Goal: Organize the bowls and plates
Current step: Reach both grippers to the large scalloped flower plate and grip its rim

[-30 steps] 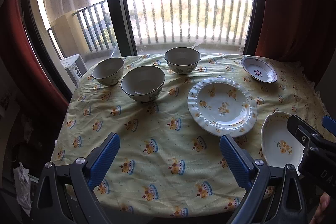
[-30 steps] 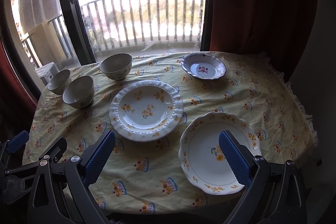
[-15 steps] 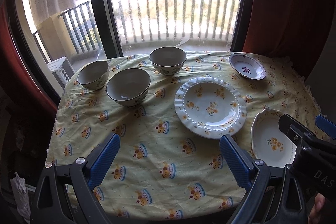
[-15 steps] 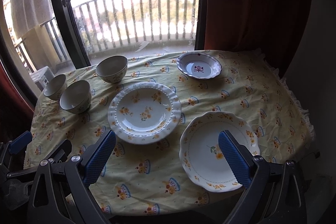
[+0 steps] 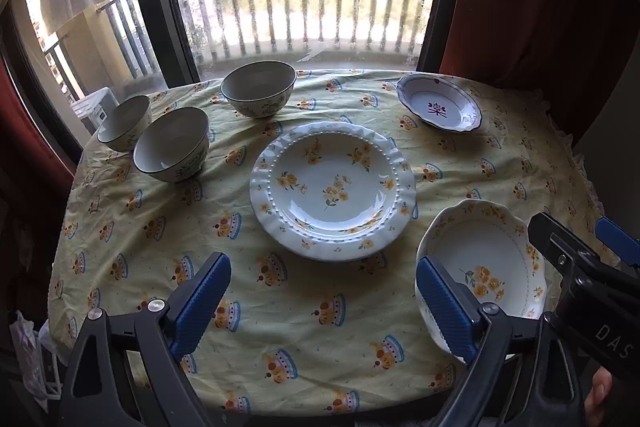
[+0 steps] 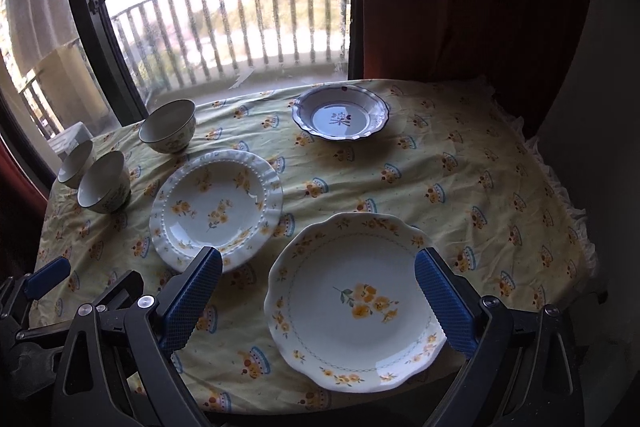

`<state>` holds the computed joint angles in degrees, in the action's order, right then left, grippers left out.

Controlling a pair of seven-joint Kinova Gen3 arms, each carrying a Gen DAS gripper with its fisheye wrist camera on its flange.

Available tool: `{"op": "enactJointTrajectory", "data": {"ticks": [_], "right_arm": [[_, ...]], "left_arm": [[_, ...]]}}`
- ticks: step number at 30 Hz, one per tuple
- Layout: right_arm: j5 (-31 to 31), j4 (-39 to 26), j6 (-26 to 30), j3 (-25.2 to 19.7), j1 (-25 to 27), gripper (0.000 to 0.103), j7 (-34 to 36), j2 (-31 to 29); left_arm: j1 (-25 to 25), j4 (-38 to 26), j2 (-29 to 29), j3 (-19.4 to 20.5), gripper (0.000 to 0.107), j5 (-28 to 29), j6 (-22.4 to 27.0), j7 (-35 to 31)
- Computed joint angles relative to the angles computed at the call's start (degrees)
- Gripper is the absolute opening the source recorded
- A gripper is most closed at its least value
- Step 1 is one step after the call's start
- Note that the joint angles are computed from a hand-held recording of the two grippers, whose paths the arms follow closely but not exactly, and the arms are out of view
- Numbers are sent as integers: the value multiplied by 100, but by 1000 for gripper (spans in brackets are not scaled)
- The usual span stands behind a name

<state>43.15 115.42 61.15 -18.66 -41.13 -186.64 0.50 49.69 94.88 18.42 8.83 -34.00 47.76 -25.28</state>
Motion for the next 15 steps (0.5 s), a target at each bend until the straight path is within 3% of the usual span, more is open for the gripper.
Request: {"op": "enactJointTrajectory", "data": {"ticks": [5, 15], "right_arm": [[-185, 503, -715, 264, 495, 97, 688, -336], [-413, 1286, -2138, 563, 1471, 95, 2014, -375]], "left_arm": [[394, -720, 579, -59, 91, -85, 527, 205], [855, -1568, 1514, -315, 86, 219, 791, 347]]}}
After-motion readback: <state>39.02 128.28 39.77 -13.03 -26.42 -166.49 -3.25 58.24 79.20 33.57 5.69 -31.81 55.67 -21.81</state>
